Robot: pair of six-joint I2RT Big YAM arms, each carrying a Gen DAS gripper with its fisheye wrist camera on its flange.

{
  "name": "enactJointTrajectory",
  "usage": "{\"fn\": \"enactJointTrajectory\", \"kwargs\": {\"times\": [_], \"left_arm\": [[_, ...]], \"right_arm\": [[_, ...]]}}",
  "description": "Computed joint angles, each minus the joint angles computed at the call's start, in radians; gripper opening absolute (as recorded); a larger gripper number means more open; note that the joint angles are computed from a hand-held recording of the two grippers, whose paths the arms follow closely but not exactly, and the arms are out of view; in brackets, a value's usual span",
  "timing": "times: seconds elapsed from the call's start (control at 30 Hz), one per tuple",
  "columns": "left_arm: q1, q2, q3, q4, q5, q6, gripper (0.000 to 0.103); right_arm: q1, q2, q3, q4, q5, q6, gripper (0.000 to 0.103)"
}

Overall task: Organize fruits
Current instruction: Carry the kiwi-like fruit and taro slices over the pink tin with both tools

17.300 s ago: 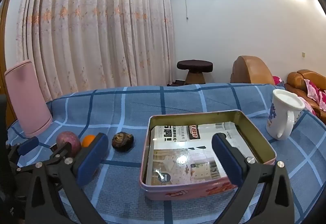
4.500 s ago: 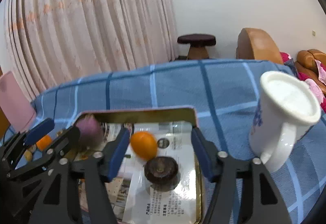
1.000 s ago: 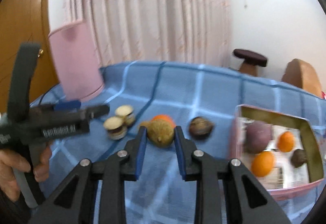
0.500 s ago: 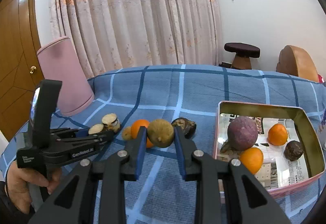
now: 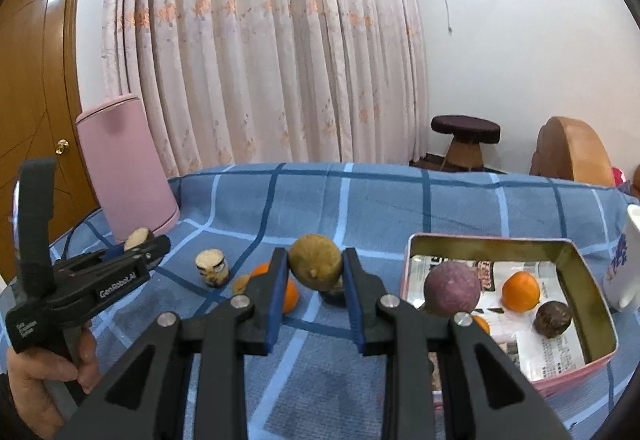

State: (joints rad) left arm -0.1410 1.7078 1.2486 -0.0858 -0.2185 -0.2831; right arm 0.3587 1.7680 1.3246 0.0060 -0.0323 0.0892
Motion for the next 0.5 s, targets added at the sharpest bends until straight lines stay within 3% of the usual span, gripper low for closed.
{"fn": "enactJointTrajectory", "kwargs": {"times": [0.2,0.5], "left_arm": [[-0.056,-0.011,-0.024,0.051,-0.067,0.017,0.036],[-0.118,0.004,-0.007,0.051,-0.076,0.035,0.036]], "right_arm": [[-0.010,-0.003,-0.004,0.005,-0.028,0.004,0.030],[-0.044,-0.017,-0.026,-0.003,-0.014,-0.010,0.030]]}}
